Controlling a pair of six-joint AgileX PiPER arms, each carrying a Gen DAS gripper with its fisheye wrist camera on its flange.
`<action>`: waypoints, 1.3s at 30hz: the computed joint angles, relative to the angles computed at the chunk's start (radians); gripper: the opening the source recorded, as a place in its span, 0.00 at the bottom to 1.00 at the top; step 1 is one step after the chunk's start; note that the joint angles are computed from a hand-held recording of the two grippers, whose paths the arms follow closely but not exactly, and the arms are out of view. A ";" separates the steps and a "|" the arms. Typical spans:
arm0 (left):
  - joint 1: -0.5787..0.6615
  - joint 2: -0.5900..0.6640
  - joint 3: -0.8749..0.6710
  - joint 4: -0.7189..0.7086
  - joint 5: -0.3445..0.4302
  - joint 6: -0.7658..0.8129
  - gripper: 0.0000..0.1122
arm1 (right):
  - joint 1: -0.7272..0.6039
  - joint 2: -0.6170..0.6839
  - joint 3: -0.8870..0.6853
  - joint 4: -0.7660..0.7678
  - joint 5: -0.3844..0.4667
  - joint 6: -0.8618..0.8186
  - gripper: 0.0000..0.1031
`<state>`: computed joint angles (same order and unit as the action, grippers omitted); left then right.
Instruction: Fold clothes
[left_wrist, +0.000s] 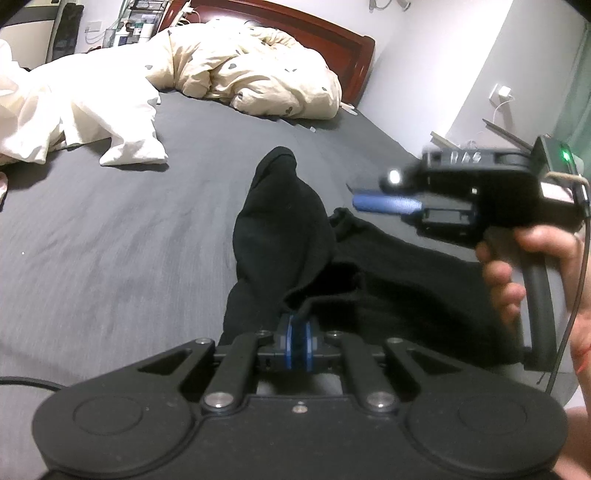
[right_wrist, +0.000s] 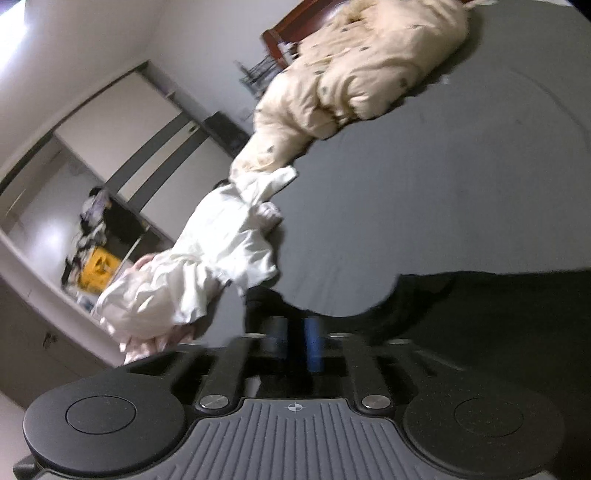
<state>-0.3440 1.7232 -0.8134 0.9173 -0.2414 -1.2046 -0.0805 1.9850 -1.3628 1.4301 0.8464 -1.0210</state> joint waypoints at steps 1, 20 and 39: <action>0.002 0.000 0.000 0.000 -0.002 0.001 0.06 | 0.006 -0.002 0.010 0.023 -0.010 -0.019 0.83; -0.007 -0.015 0.031 -0.118 -0.028 0.171 0.06 | 0.134 0.002 -0.004 -0.028 -0.136 -0.140 0.02; -0.057 -0.013 0.067 -0.271 -0.059 0.427 0.06 | 0.003 -0.023 0.042 -0.195 -0.124 0.262 0.77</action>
<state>-0.4015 1.7099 -0.7460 0.6467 -0.3000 -0.7772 -0.0776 1.9624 -1.3210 1.2349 0.7225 -0.7589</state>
